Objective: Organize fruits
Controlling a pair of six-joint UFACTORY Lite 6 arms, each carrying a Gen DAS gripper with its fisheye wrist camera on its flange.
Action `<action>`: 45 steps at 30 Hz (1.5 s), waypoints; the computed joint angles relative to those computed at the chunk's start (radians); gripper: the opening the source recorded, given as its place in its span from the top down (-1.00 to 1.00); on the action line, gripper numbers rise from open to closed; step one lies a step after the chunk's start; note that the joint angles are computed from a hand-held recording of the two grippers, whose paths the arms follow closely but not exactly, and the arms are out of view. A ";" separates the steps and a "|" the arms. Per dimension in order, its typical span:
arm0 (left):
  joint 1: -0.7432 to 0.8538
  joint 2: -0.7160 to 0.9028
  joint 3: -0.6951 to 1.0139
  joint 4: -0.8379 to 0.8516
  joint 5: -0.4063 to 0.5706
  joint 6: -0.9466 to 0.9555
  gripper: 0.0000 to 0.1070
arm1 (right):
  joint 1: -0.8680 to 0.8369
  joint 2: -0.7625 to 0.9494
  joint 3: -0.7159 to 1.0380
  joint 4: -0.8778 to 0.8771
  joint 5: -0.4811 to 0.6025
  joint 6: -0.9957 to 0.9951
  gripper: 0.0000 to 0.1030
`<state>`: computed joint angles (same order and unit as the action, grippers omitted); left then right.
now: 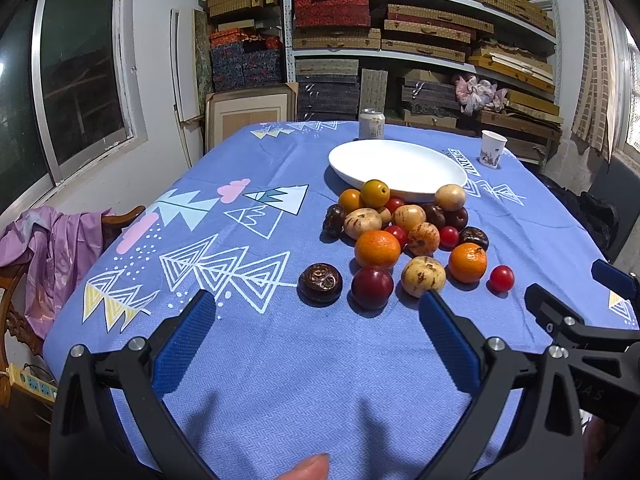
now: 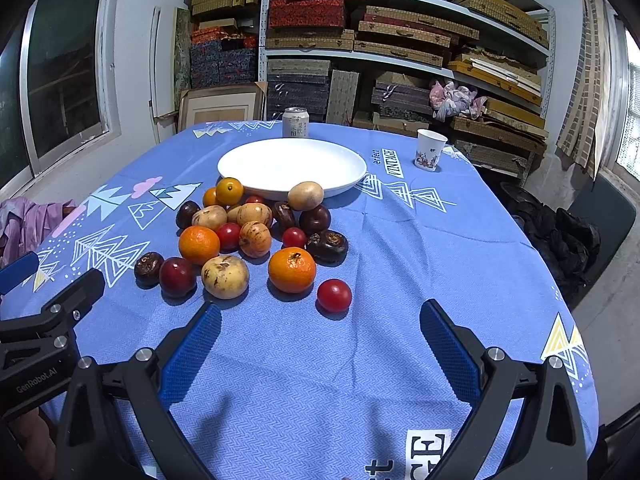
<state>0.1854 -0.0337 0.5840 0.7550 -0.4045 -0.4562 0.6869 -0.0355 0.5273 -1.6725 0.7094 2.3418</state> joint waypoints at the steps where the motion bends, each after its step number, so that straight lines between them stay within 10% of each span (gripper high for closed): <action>1: 0.000 -0.001 -0.001 0.001 0.000 -0.001 -0.85 | 0.000 -0.002 -0.001 0.002 0.001 -0.001 -0.93; 31: -0.013 0.018 -0.008 -0.009 -0.016 0.006 -0.85 | -0.001 -0.005 -0.005 0.000 0.002 -0.002 -0.93; 45: 0.078 0.224 0.171 0.483 -0.021 -0.266 -0.85 | -0.197 0.015 -0.058 -0.366 -0.250 0.126 -0.93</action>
